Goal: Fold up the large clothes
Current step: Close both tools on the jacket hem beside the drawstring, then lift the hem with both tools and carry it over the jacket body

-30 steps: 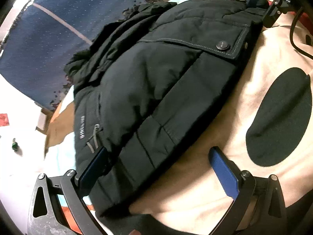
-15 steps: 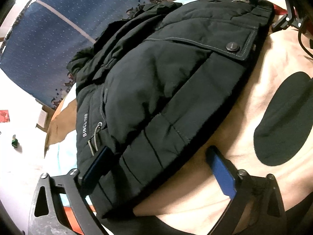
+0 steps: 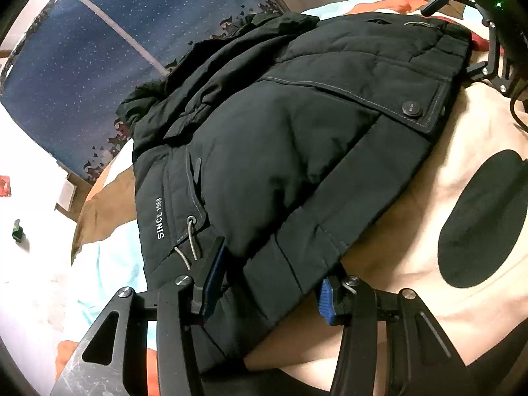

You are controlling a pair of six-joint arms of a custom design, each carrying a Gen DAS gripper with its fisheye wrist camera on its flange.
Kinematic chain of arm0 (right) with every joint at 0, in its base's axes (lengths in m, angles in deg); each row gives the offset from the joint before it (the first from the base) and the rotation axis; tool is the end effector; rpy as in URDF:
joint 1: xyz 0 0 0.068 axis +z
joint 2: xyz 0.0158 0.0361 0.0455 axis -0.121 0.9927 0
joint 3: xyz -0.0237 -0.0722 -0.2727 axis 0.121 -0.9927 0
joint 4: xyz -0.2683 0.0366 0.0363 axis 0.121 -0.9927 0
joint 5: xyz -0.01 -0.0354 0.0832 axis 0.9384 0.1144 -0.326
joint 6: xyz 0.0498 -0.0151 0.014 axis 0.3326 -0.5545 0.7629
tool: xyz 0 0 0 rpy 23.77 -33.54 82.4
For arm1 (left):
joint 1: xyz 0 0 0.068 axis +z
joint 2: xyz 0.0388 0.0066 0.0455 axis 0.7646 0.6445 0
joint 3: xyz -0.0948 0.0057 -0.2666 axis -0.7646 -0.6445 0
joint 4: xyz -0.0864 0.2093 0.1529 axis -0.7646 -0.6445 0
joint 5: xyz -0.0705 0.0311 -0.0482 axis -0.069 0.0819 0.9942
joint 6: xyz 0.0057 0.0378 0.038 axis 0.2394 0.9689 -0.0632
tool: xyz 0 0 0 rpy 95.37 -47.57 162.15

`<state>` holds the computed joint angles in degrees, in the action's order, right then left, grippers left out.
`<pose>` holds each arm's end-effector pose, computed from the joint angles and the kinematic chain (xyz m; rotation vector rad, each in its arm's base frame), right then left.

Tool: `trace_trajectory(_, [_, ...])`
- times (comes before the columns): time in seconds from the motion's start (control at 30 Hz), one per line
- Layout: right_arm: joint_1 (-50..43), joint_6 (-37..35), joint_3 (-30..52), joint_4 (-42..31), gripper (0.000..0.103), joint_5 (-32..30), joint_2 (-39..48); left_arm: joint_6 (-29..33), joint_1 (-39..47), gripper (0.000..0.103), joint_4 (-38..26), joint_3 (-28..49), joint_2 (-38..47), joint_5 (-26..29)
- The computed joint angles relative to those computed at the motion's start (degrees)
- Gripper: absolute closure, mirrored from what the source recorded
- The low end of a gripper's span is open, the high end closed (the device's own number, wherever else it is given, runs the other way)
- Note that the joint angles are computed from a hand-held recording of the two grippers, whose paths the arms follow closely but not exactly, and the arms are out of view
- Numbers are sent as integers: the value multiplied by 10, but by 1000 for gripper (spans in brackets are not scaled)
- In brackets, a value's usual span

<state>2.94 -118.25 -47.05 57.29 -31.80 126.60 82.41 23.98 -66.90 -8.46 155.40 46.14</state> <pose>0.1597 0.0251 0.2170 -0.7604 2.2494 -0.2540 0.2684 -0.1249 0.2195 1.3172 1.9624 0.3217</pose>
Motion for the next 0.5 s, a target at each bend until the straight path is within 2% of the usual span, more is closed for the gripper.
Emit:
trace_trajectory(0.03, [6,2,0,-1,5,3,-5,-2,1,60,-4,3,0,3])
trace_trajectory(0.1, [6,0,5,-10,26,-8,-11,-9,-6,60,-8,0,-4,-1])
trace_trajectory(0.13, [3,-3,11,-17,31,-23,-10,-10,-5,60,-11,2,-4,2])
trace_trajectory(0.2, [-4,-3,28,-40,53,-57,-5,-14,-7,60,-13,3,-3,3])
trace_trajectory(0.27, [-18,2,44,-51,61,-86,10,-16,-5,59,-18,5,-2,7])
trace_trajectory(0.4, [-94,23,103,-84,78,-194,66,-21,-4,59,-34,7,-6,16])
trace_trajectory(0.5, [-137,42,158,-108,83,-265,110,-21,-7,58,-37,4,-11,15])
